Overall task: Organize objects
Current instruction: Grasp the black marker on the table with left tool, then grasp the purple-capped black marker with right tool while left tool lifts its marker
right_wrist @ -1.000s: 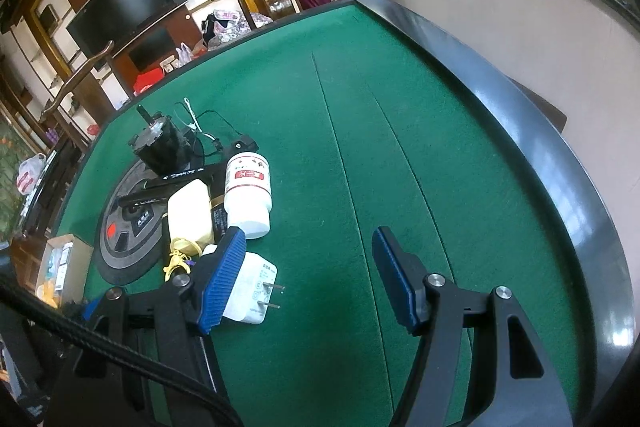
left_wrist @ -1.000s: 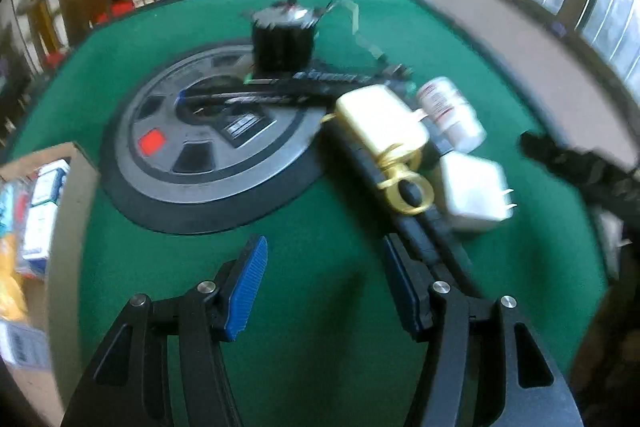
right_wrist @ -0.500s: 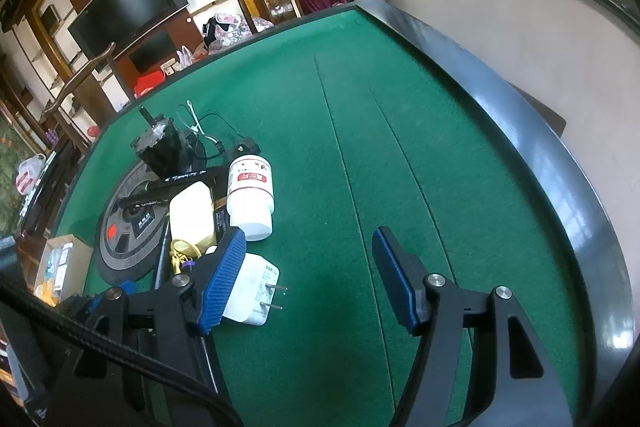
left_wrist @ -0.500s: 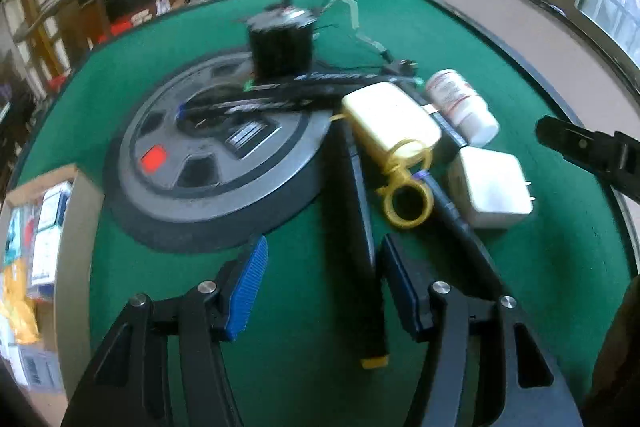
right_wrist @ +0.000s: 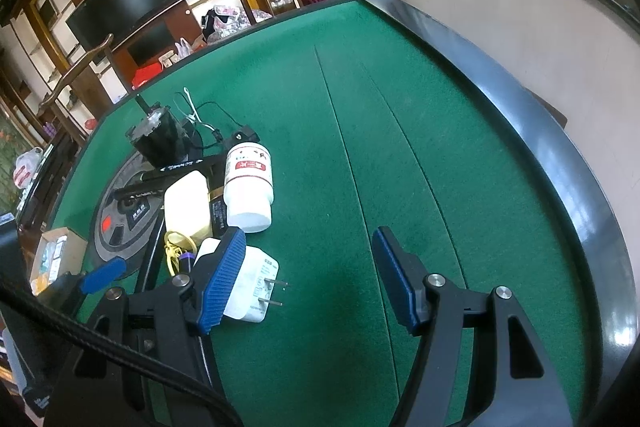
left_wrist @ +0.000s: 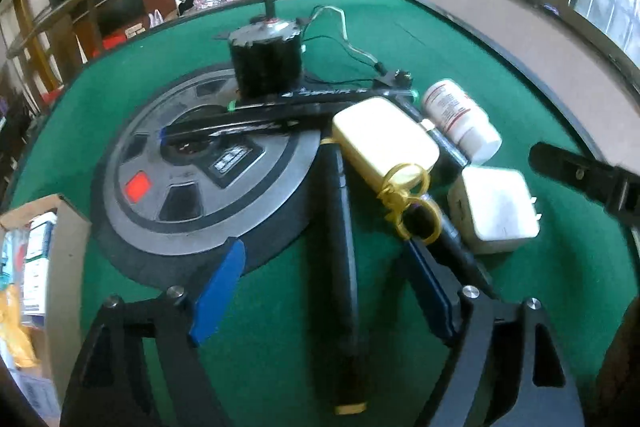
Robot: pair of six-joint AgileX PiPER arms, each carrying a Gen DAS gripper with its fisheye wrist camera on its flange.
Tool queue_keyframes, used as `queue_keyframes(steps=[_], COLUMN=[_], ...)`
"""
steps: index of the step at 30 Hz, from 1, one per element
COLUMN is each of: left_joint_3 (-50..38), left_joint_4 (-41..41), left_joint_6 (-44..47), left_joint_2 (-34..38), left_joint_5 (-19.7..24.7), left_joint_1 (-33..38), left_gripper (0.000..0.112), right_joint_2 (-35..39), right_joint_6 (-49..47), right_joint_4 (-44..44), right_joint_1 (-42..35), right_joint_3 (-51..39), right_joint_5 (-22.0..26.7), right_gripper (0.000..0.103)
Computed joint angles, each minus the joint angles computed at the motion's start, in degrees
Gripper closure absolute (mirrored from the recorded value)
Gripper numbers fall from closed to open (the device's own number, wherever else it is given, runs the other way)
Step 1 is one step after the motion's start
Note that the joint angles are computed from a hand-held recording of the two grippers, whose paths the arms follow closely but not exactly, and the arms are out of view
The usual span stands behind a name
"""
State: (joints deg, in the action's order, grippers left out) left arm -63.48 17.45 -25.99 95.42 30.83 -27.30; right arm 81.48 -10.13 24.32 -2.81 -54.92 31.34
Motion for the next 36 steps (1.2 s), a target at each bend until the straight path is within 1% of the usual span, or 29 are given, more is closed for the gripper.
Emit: queue_keyframes(steps=[1,2,3,4,7,8,10,11,12,14,15,17,18,20,22,23,25,26,27,28,29,30,32,35,36], left_joint_3=[0.9,1.7,2.0,2.5,7.6,9.5,12.6,14.7,16.2,19.1,20.4,20.7,20.3,19.5,18.1,18.8,19.7,20.3,21.0,21.9,22.4,22.9,24.1,25.5,26.2], left_joint_4=[0.4,0.4,-1.7,-1.8,-4.6,-7.4,-15.7,-20.4,-22.8,-29.0,-30.7,-34.5,-34.7,-32.3,-27.3,-26.6,-24.9,-24.7,-26.3,-29.7,-32.8,-37.4,-43.9,-51.0,-53.0], left_joint_6=[-0.2,0.7,3.7,4.3,7.6,9.9,16.9,20.8,22.7,28.5,30.1,34.8,35.0,32.1,26.4,26.4,24.9,24.8,26.4,30.2,33.5,38.4,45.5,53.4,55.9], left_joint_2=[-0.9,-1.9,-2.7,-3.3,-7.5,-9.3,-12.1,-14.4,-16.0,-18.6,-19.9,-19.7,-19.3,-18.3,-16.4,-17.4,-17.2,-17.4,-17.7,-18.7,-19.2,-19.8,-21.5,-24.2,-25.8], left_joint_5=[-0.4,-0.6,0.1,0.6,-1.1,-1.4,-2.5,-2.5,-2.1,-1.1,-1.1,-1.0,-0.9,-1.3,-2.8,-2.9,-5.5,-6.7,-7.5,-7.6,-7.5,-6.7,-4.7,-1.5,-0.2], left_joint_1=[-0.2,-0.2,0.0,0.3,1.4,2.8,6.3,8.5,9.8,13.2,13.8,16.2,16.1,15.2,12.7,12.9,12.4,12.3,12.6,13.6,14.5,15.9,18.7,22.8,24.4], left_gripper=[0.071,0.089,0.101,0.101,0.101,0.101,0.101,0.101,0.101,0.101,0.101,0.101,0.101,0.101,0.098,0.098,0.097,0.097,0.097,0.1,0.1,0.101,0.101,0.1,0.1], right_joint_2=[0.1,0.1,0.0,0.0,-0.2,-0.4,-0.7,-0.9,-1.0,-1.9,-3.2,-6.0,-7.2,-7.7,-6.5,-5.6,-2.4,-1.4,0.4,1.3,1.4,1.7,1.5,-0.6,-2.3], right_joint_6=[-0.2,-0.5,-0.3,0.0,-0.8,-1.3,-3.3,-4.4,-5.3,-5.8,-2.9,-2.0,-0.1,5.6,13.2,17.2,24.2,29.3,33.5,36.5,37.7,37.6,37.4,36.7,35.0], right_joint_4=[0.2,0.4,0.0,-0.4,-0.2,0.1,1.5,2.2,2.4,2.3,-0.3,-0.7,-2.5,-8.5,-16.6,-20.8,-27.1,-32.2,-36.8,-40.2,-41.4,-41.1,-40.6,-39.2,-36.5], right_joint_1=[0.0,-0.1,0.1,0.3,0.7,0.9,1.1,1.3,1.8,2.8,3.9,5.3,7.0,11.4,16.8,19.1,23.1,25.4,27.9,29.5,30.2,30.5,30.9,30.5,29.5], right_joint_3=[0.0,0.1,0.3,0.3,1.0,1.3,1.6,1.7,1.8,2.1,2.4,4.3,5.1,5.4,4.8,4.4,2.4,1.7,0.4,-0.1,0.1,-0.4,-0.6,1.4,2.8], right_joint_5=[0.0,-0.1,-0.4,-0.6,-1.3,-1.5,-1.6,-1.5,-1.3,0.6,2.4,3.7,4.4,5.5,5.7,5.4,5.8,5.6,6.0,6.2,5.2,5.3,5.8,5.9,5.7], right_gripper=[0.038,0.038,0.038,0.038,0.038,0.038,0.038,0.038,0.038,0.038,0.038,0.038,0.038,0.038,0.038,0.038,0.038,0.039,0.042,0.046,0.061,0.074,0.09,0.091,0.091])
